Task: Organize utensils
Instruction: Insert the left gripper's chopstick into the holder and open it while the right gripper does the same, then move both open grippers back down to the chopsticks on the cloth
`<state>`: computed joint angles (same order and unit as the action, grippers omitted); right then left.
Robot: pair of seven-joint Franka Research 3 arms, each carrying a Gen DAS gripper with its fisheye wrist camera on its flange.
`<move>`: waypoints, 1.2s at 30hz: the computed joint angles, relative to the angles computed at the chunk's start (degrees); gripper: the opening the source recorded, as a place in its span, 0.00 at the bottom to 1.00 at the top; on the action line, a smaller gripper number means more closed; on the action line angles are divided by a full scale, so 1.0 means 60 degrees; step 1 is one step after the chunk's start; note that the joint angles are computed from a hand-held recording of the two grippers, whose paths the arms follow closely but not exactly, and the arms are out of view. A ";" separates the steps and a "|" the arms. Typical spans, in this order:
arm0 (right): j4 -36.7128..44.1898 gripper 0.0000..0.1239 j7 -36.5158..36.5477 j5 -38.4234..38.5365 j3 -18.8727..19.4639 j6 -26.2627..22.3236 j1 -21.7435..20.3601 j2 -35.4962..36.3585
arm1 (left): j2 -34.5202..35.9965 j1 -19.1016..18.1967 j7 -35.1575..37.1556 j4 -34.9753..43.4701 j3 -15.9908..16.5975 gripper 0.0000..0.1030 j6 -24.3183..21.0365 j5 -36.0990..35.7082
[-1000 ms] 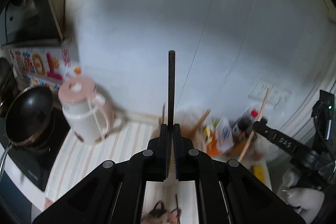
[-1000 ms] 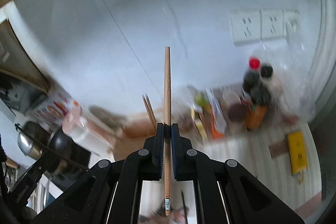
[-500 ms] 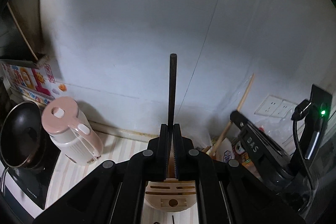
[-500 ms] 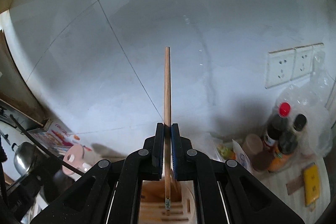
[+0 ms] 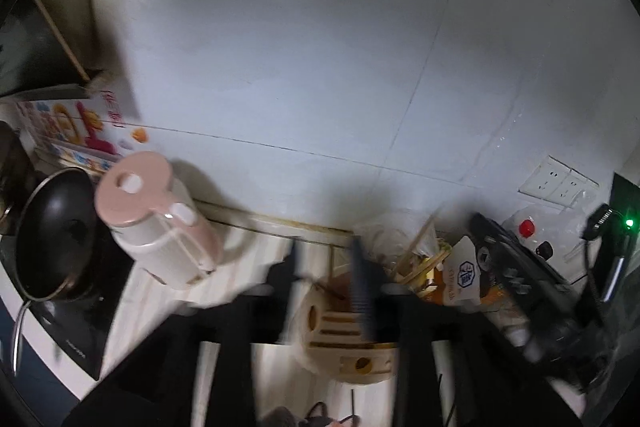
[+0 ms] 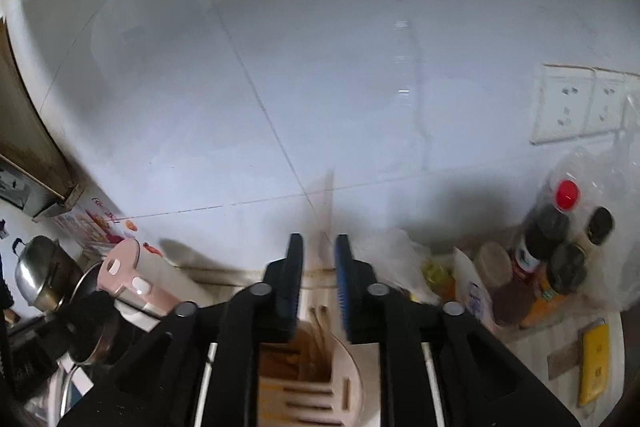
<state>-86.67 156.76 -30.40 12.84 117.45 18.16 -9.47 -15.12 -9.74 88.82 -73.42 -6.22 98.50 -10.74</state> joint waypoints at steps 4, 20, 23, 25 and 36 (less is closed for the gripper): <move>-0.0477 0.33 0.0110 0.0528 0.0106 -0.1177 -0.0059 -0.0864 | -0.1008 0.0130 0.0048 -0.1302 0.0156 0.85 0.0474 0.0251; -0.5070 0.65 0.1199 0.3101 0.1136 -0.2695 -0.0674 -0.4670 | -0.3973 -0.0746 0.0729 -0.6460 -0.0037 1.00 0.0012 0.1209; -0.5870 0.62 0.1174 0.3778 0.1103 -0.2586 -0.0578 -0.5099 | -0.4281 -0.1106 0.0675 -0.7365 -0.0236 1.00 -0.0278 0.1154; -0.6445 0.41 0.1014 0.4384 0.0914 -0.2346 -0.0426 -0.5353 | -0.4302 -0.1339 0.0514 -0.7752 -0.0258 1.00 -0.0529 0.0891; -0.8172 0.14 0.0324 0.6187 0.0616 -0.2044 -0.0241 -0.6047 | -0.3975 -0.2255 0.0348 -0.9142 -0.0731 0.12 -0.0921 0.0321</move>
<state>-135.70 158.71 6.72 16.53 105.19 16.72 -45.75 -38.97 -23.26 90.91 -128.27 -10.60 92.97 -8.81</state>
